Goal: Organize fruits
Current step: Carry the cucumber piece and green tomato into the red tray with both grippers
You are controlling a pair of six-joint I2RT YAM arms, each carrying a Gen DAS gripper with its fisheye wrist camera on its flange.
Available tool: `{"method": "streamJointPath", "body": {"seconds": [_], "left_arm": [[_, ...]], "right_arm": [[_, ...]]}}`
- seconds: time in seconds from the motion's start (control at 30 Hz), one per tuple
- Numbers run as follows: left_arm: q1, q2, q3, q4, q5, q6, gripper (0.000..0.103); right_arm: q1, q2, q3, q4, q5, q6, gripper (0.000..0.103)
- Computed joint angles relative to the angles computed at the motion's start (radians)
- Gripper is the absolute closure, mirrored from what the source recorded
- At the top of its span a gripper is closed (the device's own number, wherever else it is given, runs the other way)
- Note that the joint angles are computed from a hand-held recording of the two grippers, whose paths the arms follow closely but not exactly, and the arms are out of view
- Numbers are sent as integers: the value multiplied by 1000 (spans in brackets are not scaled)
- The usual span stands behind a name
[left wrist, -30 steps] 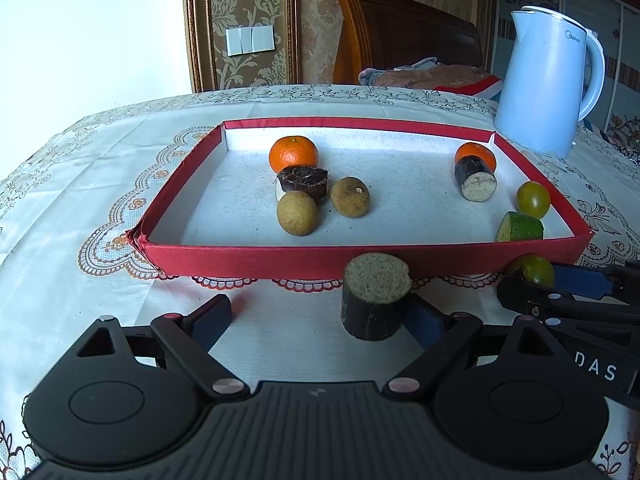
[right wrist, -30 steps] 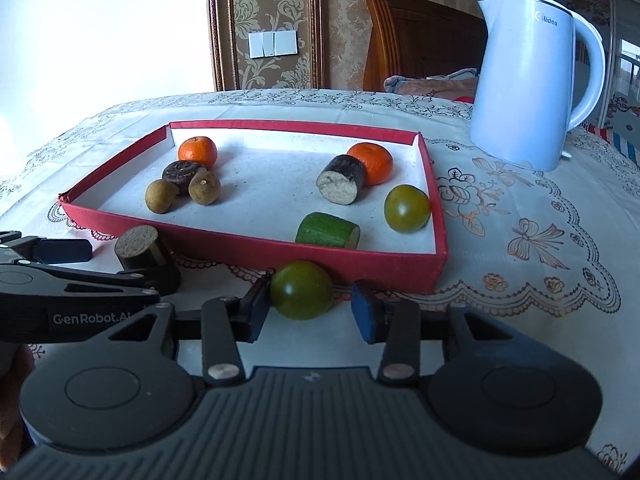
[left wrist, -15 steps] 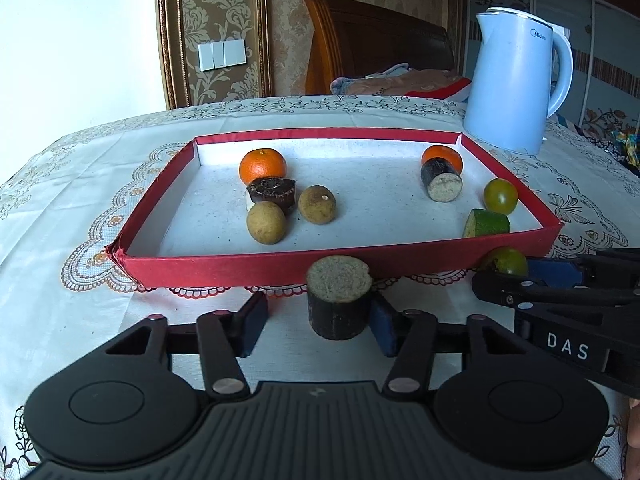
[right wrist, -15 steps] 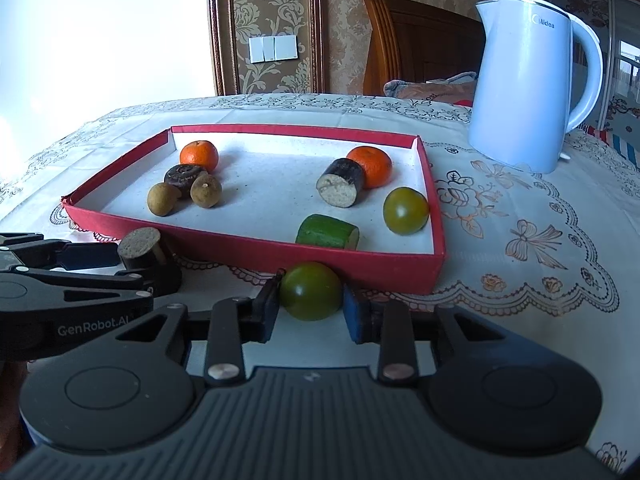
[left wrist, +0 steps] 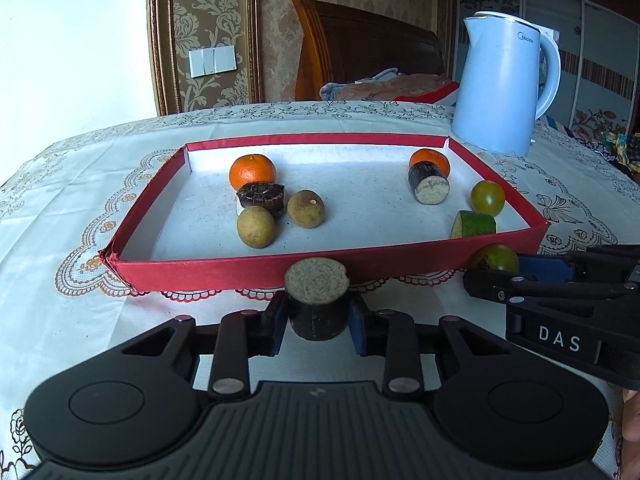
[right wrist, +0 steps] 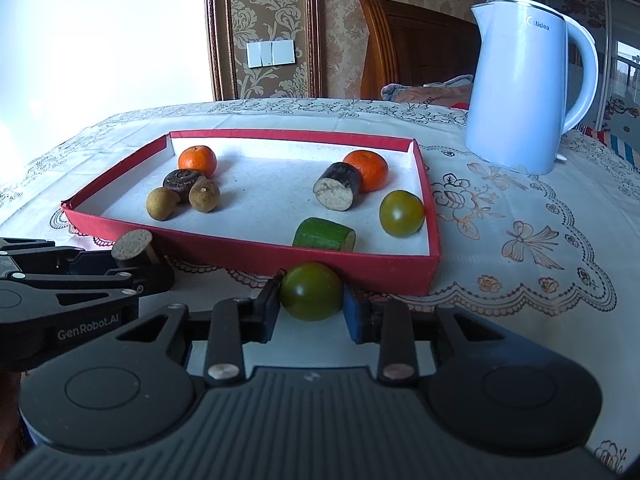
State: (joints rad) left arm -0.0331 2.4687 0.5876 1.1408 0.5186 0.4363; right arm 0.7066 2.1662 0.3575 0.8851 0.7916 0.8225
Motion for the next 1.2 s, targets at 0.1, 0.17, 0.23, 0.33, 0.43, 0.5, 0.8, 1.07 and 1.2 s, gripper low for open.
{"method": "streamJointPath", "body": {"seconds": [0.1,0.17,0.23,0.33,0.43,0.5,0.8,1.07,1.2], "left_arm": [[7,-1,-5,2,9,9,72],[17,-4,-9,-1,21,10,72],[31,-7,-12,-9,41,15,72],[47,-4,-27,16,69,21,72],[57,8,-52,87,101,20,72],[65,14,-66,127,124,17,72],[68,22,-92,209,156,1,72],[31,-37,-70,152,126,-42,72],[1,-80,-19,70,98,-102,72]], "right_arm": [[13,0,-5,3,17,5,71],[24,-2,-13,13,32,9,71],[31,-3,-18,15,39,12,72],[40,-1,-25,27,52,18,72],[49,-2,-34,37,64,27,72],[60,-2,-44,49,78,36,72],[85,-7,-65,74,130,68,72],[45,-60,-64,77,156,-2,72],[-21,-75,-34,85,132,-95,72]]}}
